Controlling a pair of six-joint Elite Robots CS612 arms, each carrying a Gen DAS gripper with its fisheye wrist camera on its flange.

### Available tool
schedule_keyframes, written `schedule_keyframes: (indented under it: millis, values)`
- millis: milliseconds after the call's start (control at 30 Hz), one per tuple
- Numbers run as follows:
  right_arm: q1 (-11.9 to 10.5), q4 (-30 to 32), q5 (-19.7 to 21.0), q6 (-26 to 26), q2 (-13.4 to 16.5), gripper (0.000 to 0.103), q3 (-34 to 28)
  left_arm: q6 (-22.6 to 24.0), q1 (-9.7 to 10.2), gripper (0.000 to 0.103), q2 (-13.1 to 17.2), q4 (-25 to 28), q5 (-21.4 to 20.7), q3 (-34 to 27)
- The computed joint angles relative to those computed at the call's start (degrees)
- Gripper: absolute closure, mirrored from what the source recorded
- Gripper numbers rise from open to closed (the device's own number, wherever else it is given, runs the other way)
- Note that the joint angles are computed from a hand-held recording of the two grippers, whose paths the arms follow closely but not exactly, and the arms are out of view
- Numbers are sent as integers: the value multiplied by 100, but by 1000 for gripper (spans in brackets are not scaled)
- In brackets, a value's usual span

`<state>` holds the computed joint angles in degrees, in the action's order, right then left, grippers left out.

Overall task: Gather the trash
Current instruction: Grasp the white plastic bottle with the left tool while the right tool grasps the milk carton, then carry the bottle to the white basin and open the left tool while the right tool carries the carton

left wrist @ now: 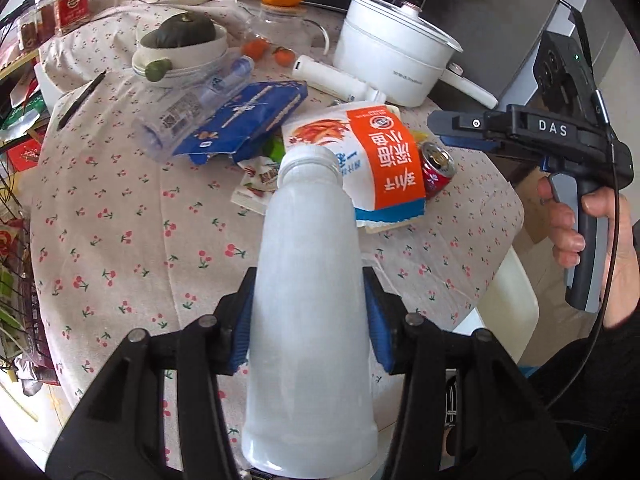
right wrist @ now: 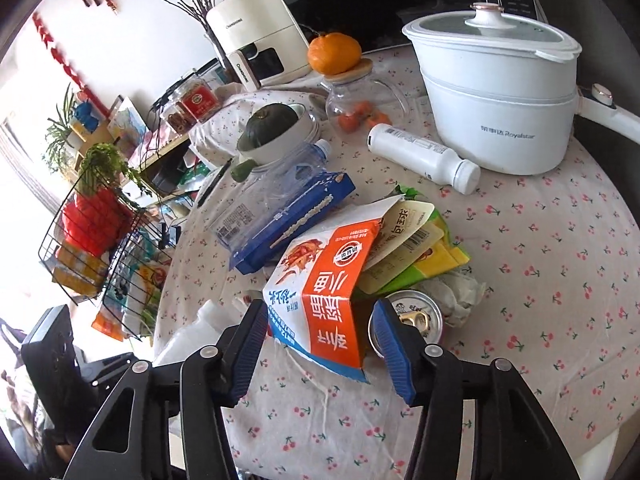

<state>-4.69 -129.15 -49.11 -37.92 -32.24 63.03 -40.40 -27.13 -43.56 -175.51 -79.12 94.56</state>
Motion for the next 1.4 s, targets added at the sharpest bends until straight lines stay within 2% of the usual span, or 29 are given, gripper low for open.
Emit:
schedule_keyframes:
  millis: [133, 200, 300, 367, 433, 467, 500, 633, 733, 867, 967, 1167, 1300, 1400]
  values:
    - [155, -119, -469, 219, 136, 59, -179, -148, 59, 52, -8, -201, 70, 77]
    - [190, -76, -565, 225, 179, 61, -234, -175, 80, 52, -15, -274, 60, 113]
    - [218, 52, -557, 265, 238, 70, -318, -212, 122, 52, -11, -343, 16, 132]
    - [196, 78, -372, 344, 240, 72, -294, -258, 142, 52, -6, -381, 6, 137]
    - [170, 428, -81, 231, 256, 74, -347, -301, 146, 52, -24, -434, 51, 166]
    - [173, 596, -2, 162, 267, 85, -375, -323, 143, 52, -25, -449, 90, 169]
    - [173, 701, 91, 128, 264, 87, -372, -352, 142, 52, -29, -463, 120, 175]
    - [97, 697, 698, 118, 121, 96, -126, -427, 106, 52, -62, -571, 302, 222]
    - [-3, 487, 1066, 105, -97, 97, 157, -434, 58, 52, -102, -750, 476, 283]
    - [-199, 34, 1437, 84, -450, 97, 581, -350, -5, 52, -122, -906, 604, 298]
    - [-422, -446, 1487, 126, -767, 97, 977, -203, -65, 52, -97, -1006, 564, 229]
    - [-1006, -1828, 1108, 489, -1229, 97, 1825, 415, -249, 52, 50, -989, 296, -181]
    - [-1382, -2351, 845, 921, -1280, 97, 2135, 754, -380, 52, 223, -825, 39, -606]
    - [-1610, -2483, 644, 1228, -1233, 97, 2212, 1030, -504, 52, 364, -676, -141, -921]
